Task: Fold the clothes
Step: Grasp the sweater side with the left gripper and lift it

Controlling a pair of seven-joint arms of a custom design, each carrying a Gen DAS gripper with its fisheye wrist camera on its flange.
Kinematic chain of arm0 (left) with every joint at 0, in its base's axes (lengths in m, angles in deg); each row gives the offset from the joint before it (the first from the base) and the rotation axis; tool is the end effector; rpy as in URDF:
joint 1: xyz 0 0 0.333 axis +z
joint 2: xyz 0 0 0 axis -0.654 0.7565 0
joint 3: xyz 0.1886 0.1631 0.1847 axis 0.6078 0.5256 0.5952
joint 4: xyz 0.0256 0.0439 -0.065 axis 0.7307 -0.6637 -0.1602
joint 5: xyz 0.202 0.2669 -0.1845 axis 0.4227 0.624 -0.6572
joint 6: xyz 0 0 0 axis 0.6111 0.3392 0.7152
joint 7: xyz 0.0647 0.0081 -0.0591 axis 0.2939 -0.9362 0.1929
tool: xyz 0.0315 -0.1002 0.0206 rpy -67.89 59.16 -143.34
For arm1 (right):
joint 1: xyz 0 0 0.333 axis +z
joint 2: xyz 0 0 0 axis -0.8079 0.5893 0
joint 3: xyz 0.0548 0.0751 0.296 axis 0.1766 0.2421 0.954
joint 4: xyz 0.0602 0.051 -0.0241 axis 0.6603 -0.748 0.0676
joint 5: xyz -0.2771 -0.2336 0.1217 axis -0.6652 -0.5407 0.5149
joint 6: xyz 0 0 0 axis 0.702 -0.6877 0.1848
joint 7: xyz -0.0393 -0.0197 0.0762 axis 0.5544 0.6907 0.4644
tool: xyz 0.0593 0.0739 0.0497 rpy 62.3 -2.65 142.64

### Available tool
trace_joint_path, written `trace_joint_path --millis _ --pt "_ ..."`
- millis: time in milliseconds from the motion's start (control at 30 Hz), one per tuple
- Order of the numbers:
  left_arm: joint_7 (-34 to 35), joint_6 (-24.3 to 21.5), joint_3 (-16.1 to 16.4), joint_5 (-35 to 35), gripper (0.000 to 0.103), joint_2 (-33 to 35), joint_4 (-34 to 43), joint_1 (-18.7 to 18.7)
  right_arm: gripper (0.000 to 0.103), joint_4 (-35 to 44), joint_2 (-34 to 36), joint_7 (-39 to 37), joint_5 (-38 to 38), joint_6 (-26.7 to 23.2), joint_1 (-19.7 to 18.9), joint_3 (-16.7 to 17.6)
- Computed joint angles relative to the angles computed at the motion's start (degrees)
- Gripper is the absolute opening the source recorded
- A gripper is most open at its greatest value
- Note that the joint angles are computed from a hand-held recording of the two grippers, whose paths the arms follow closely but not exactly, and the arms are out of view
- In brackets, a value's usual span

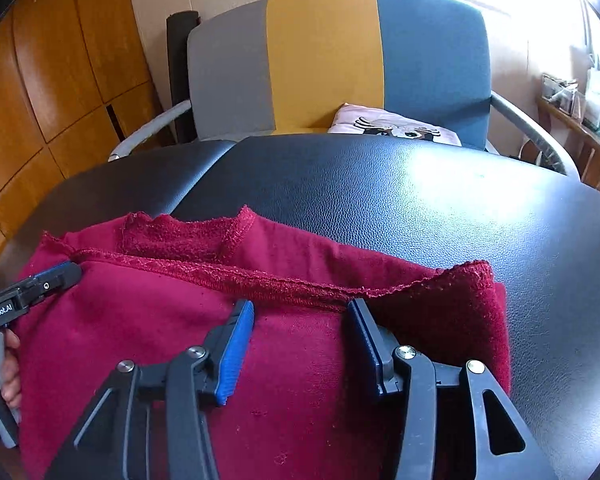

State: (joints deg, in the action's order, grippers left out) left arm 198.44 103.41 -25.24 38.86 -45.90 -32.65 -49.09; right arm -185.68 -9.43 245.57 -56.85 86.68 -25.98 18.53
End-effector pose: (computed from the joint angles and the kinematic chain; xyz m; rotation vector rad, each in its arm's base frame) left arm 0.5860 -0.1995 0.4824 -1.6344 2.2338 -1.2079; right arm 0.5129 0.3482 0.4727 -1.5484 1.9314 -0.6619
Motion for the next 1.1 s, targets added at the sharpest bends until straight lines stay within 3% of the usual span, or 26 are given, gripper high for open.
trace_joint_path --millis 167,233,367,533,633,733,867,967,1000,1100 --pt "5.1 -7.4 2.1 -13.0 0.042 -7.0 -5.1 2.7 0.05 -0.1 -0.4 -1.0 0.1 -0.8 0.5 0.5" --pt "7.1 -7.8 4.2 -16.5 0.044 -10.5 -8.1 3.3 0.051 -0.8 -1.0 0.0 -0.2 -0.7 0.7 0.6" --pt "6.7 -9.0 8.6 -16.1 0.045 -13.9 -11.3 5.4 0.052 -2.3 -2.1 2.0 -1.0 -0.5 0.9 1.0" --pt "8.1 -20.9 11.8 -17.5 0.048 -10.4 -7.6 8.7 0.052 -1.8 -1.9 1.1 -0.3 -1.3 0.7 1.4" --pt "7.7 -27.2 11.2 -16.6 0.05 -7.0 -3.8 10.4 0.052 -1.7 -1.7 0.9 -0.2 -1.4 0.7 1.4" --pt "6.7 -27.8 9.2 -10.9 0.05 -3.7 -0.3 10.5 0.053 -1.7 -1.7 1.0 -0.2 -1.2 0.7 1.4" --pt "6.8 -31.3 7.6 -9.4 0.048 -0.3 3.8 11.3 0.053 -2.2 -1.9 1.2 -0.1 -0.2 0.5 1.2" --pt "5.3 -34.2 6.9 -8.6 0.037 1.4 5.9 12.0 0.054 -2.6 -2.0 1.5 0.0 0.9 0.2 1.1" --pt "5.1 -34.6 6.7 -7.9 0.024 1.5 6.1 12.0 0.054 -2.6 -2.0 1.4 0.0 1.0 0.2 1.1" --pt "4.9 -32.3 6.1 -7.6 0.02 0.0 4.1 11.6 0.055 -2.6 -2.0 1.1 0.3 1.4 0.0 1.1"
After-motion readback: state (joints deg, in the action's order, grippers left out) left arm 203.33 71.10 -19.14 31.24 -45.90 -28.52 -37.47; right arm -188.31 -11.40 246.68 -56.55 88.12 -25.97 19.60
